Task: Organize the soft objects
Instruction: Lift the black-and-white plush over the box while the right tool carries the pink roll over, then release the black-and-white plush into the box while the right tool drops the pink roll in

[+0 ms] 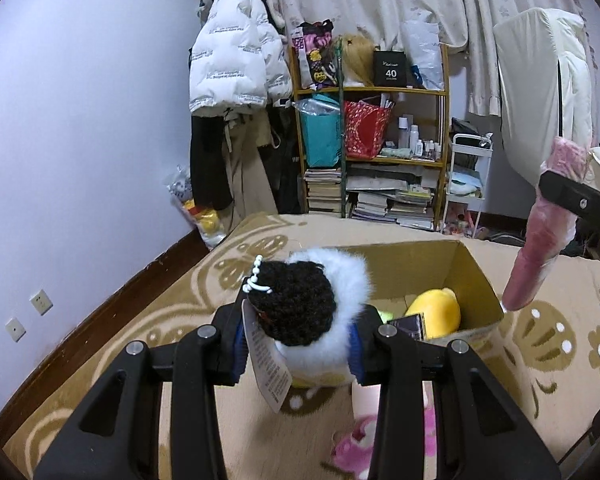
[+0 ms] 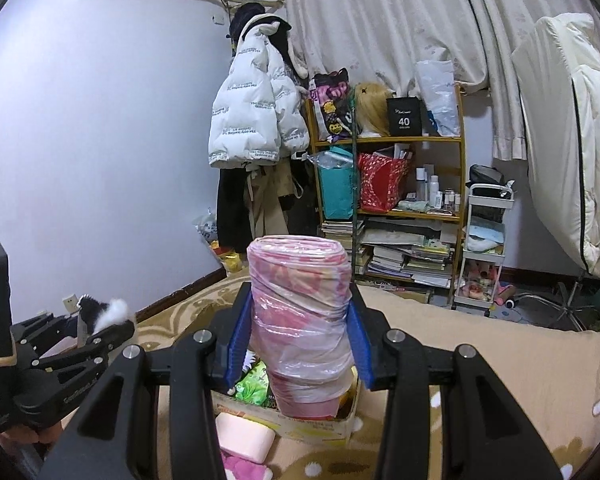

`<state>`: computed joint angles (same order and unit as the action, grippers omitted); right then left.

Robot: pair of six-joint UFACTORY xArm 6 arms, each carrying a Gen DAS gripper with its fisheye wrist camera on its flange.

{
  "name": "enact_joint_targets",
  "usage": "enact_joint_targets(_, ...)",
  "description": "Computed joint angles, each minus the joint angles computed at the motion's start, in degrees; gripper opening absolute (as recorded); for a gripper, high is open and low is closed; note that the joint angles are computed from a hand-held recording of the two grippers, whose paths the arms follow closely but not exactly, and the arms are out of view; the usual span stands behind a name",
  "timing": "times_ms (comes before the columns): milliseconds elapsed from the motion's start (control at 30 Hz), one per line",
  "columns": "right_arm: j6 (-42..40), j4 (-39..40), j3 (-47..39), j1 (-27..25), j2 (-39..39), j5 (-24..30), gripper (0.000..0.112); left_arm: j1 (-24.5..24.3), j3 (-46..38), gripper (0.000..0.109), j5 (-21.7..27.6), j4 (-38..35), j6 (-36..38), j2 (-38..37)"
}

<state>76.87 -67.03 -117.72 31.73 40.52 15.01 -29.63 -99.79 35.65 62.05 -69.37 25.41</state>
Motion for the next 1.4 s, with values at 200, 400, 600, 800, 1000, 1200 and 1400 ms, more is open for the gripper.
enact_joint_targets(200, -12.21, 11.26, -8.46, -0.01, 7.22, 0.15, 0.046, 0.62, -6.77, 0.037, -0.76, -1.62, 4.67, 5.79)
enact_joint_targets(400, -22.16, 21.86, -17.04, -0.08, 14.48, 0.7, 0.046, 1.27, -10.21, 0.037, -1.76, -4.72, 8.07, 9.02)
enact_joint_targets(600, -27.22, 28.05, -20.15, -0.49, 18.29, -0.61, 0.046, 1.93, -13.74, 0.038, -2.39, -9.36, 12.03, 12.17)
enact_joint_targets(800, -33.11, 36.81, -21.74, -1.07, 21.13, -3.49, 0.046, 2.63, -15.55, 0.038, -3.8, -14.54, 16.4, 14.47)
enact_joint_targets(1000, -41.84, 47.12, -27.97, -0.77, 25.57, -0.82, 0.047, 3.41, -16.61, 0.039, -6.21, -22.24, 22.06, 16.16)
enact_joint_targets(1200, -44.35, 49.43, -30.62, -0.14, 27.26, 1.92, 0.049, 3.8, -15.82, 0.039, -7.27, -25.74, 24.15, 16.25)
enact_joint_targets(1400, -43.02, 47.48, -26.99, 0.0, 25.27, 0.3, 0.049, 3.8, -16.31, 0.04, -5.79, -26.77, 24.85, 16.7)
